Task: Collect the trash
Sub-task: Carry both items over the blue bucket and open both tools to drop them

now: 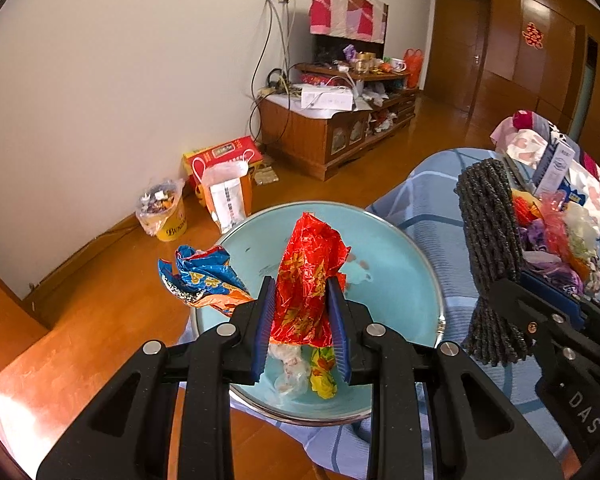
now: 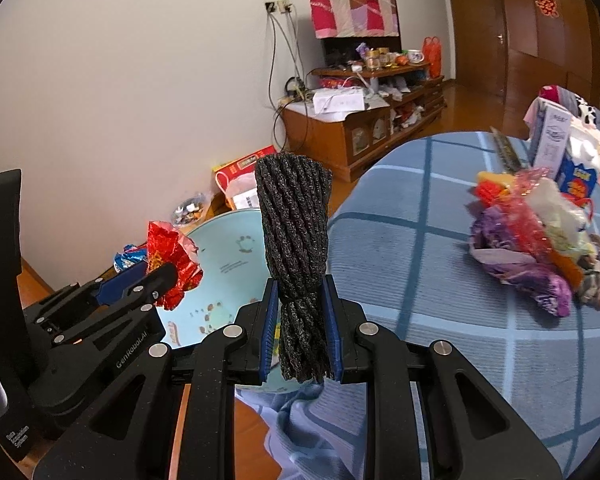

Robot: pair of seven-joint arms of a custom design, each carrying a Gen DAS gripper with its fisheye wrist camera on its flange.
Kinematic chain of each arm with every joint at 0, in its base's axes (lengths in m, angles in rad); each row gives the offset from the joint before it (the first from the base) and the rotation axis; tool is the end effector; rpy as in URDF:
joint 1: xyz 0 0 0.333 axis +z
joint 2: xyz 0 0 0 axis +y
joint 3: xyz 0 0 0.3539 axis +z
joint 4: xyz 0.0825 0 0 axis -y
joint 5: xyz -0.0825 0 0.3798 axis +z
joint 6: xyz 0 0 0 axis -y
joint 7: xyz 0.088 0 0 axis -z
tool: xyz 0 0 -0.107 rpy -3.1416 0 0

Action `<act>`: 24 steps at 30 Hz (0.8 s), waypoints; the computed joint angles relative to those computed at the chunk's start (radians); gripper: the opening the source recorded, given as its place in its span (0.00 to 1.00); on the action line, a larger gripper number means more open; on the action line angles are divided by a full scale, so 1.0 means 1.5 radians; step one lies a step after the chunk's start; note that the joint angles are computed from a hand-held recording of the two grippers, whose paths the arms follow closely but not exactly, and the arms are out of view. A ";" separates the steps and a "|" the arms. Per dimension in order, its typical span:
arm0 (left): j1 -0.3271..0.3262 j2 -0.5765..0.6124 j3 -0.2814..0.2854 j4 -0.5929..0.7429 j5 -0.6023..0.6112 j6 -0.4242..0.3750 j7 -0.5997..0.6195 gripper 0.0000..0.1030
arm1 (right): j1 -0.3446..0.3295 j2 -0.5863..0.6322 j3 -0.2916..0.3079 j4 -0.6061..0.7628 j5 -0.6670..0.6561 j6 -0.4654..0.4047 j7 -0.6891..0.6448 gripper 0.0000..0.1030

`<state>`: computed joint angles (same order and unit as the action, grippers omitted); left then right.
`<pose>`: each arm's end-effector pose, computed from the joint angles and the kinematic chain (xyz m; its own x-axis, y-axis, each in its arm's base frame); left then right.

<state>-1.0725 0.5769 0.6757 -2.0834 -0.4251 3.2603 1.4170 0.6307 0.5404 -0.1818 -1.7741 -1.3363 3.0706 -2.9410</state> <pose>0.5906 -0.2563 0.3273 -0.0206 -0.9997 0.0134 -0.7036 0.0050 -0.7106 0.5726 0.3820 0.3325 0.1253 -0.9757 -0.1799 -0.6951 0.0431 -0.7176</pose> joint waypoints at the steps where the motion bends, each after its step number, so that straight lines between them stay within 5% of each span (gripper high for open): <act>1: 0.004 0.001 -0.003 0.001 0.000 -0.002 0.000 0.25 | -0.009 0.008 0.011 0.007 0.017 0.001 -0.023 0.22; 17: 0.092 0.026 -0.062 0.036 0.088 -0.041 -0.072 0.26 | -0.134 0.120 0.178 0.085 0.340 -0.009 -0.395 0.22; 24: 0.099 0.036 -0.063 0.048 0.125 -0.048 -0.104 0.28 | -0.123 0.125 0.160 0.085 0.403 0.010 -0.443 0.30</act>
<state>-0.9240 0.6312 0.5805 -2.0109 -0.2371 3.1881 1.2613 0.4460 0.7279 0.0580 -1.6468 -0.7312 3.0854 -3.6050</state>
